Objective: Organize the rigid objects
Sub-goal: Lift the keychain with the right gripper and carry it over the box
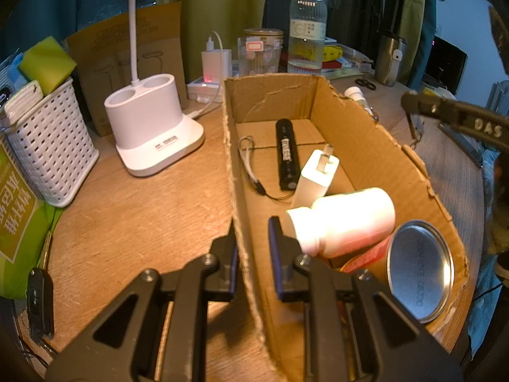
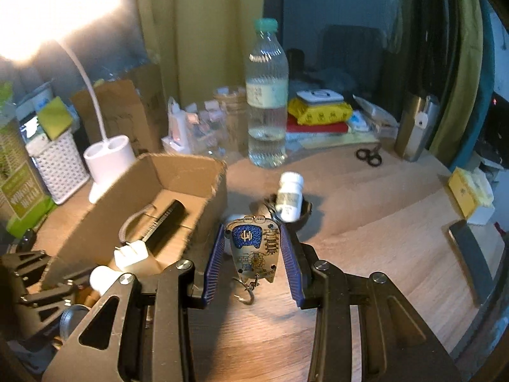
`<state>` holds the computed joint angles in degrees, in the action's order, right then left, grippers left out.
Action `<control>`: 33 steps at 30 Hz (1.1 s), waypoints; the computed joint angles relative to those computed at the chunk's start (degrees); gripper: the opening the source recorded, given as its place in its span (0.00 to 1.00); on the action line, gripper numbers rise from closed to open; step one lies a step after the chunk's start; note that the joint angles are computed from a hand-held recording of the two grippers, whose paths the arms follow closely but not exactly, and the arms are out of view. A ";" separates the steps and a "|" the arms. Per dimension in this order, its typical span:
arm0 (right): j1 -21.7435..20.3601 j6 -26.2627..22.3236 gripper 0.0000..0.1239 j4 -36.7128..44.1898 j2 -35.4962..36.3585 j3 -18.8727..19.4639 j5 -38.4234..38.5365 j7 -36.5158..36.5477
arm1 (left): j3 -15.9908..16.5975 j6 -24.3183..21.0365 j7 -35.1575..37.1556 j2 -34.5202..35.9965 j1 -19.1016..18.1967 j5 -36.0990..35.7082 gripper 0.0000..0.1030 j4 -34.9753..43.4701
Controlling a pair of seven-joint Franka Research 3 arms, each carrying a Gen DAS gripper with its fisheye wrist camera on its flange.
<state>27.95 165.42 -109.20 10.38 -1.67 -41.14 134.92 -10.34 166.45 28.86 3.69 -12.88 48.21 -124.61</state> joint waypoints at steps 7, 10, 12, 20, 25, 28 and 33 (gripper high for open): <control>0.99 0.70 0.31 0.16 -1.86 0.52 -5.50 3.22 | 0.02 0.01 0.03 0.01 -0.01 -0.03 0.17 0.00; 0.91 0.74 0.31 0.14 -2.60 1.35 -7.20 3.74 | 0.02 0.01 0.04 0.01 -0.02 -0.03 0.17 0.01; 0.72 1.00 0.31 0.13 -2.91 1.79 -8.19 4.18 | 0.02 -0.02 0.04 0.03 -0.03 -0.03 0.17 0.04; 0.33 1.99 0.31 0.20 -4.00 3.34 -11.43 6.08 | 0.02 0.01 0.03 0.00 -0.02 -0.02 0.17 0.00; 0.18 3.54 0.31 0.37 -3.99 4.04 -11.05 5.37 | 0.01 0.04 0.14 0.02 -0.01 -0.13 0.17 0.00; 0.49 3.92 0.31 0.86 -3.36 4.14 -9.79 3.84 | 0.02 0.04 0.14 0.01 -0.02 -0.13 0.17 0.00; 1.44 3.85 0.31 1.74 -1.52 3.97 -5.20 -0.63 | 0.03 0.04 0.14 0.01 -0.02 -0.13 0.17 -0.01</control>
<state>29.39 169.27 -107.47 8.86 2.30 -46.34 134.29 -10.31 166.49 29.01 3.70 -12.90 48.08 -124.62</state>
